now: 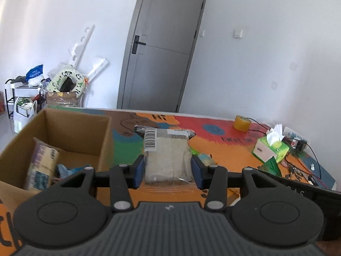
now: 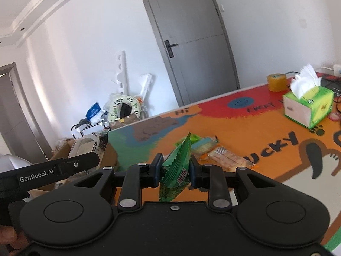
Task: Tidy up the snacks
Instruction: 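Carry the bread packet and green packet over the cardboard box with both tools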
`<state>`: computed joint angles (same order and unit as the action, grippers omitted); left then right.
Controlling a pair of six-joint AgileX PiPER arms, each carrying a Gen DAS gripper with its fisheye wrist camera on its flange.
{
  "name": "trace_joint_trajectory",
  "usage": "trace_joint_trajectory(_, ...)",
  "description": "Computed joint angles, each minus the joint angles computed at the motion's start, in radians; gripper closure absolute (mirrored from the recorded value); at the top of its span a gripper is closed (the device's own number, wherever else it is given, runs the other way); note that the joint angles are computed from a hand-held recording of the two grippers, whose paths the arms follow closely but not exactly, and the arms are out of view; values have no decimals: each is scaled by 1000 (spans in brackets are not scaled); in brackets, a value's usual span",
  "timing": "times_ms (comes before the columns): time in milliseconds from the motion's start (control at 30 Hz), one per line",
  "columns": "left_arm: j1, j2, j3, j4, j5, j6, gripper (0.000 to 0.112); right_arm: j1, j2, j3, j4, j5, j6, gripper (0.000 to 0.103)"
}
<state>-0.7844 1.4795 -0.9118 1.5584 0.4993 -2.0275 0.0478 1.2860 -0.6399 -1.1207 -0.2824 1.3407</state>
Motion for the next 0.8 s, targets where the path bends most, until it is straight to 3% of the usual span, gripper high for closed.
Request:
trace_joint_trajectory(400,81,-124,74,-11,21,21,67,135,43,-84,110,37,-99,77)
trace_joint_trajectory(800,245,-158,112,-21,-59,35,67,252,113,-176,128,79,-100,77)
